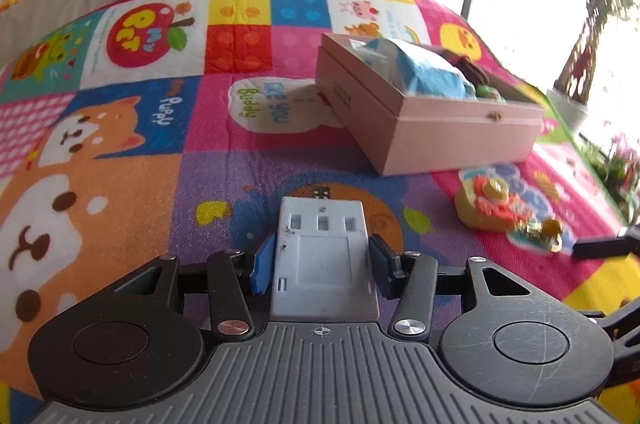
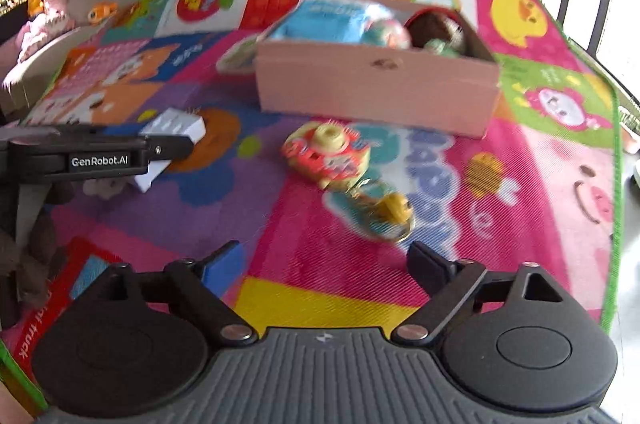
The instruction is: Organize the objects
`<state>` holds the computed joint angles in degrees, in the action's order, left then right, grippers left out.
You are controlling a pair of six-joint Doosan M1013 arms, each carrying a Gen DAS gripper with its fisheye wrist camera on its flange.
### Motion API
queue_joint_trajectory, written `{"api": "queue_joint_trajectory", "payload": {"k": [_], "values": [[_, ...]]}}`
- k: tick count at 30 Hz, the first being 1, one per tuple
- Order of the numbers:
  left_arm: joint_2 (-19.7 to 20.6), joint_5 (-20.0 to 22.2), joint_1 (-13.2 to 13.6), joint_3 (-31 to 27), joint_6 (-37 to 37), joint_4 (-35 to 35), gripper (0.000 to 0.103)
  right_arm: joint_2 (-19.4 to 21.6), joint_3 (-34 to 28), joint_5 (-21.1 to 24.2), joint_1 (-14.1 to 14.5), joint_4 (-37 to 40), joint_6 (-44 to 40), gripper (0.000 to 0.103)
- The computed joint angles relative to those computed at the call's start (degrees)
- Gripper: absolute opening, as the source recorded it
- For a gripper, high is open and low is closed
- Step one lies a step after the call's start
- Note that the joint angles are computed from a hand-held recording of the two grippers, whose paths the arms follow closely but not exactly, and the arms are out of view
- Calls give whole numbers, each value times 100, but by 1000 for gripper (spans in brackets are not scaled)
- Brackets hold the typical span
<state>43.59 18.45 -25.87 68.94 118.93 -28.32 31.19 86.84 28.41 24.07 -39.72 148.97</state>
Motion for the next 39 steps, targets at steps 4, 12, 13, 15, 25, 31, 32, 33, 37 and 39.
{"api": "queue_joint_trajectory", "payload": {"k": [4,12,13,15,25,31,32,33,37,39], "values": [[-35,-42,-14,67,27,85,54,30,13,-36,25,-171,211,103],[-28,11,80,97,748,-978,54,34,-72,18,-33,368,-396,103],[-32,1,77,104,749,-969,54,-1,-31,-81,-67,514,-506,103],[-32,-11,74,108,758,-974,54,-93,98,-270,-128,429,-141,103],[-31,-17,76,111,802,-1038,54,146,-114,1906,45,-1966,1440,103],[-31,-32,70,113,787,-993,54,-71,114,1427,-47,-2343,2111,103],[-32,-39,68,114,772,-964,54,-133,167,1052,-71,-2293,2147,103],[-33,-42,66,115,760,-944,54,-159,190,753,-84,-2233,2079,103],[-36,-26,79,119,843,-1051,54,-27,31,387,-32,-1783,1239,103],[-33,-13,88,115,888,-1104,54,34,-52,380,-38,-1413,956,103]]}}
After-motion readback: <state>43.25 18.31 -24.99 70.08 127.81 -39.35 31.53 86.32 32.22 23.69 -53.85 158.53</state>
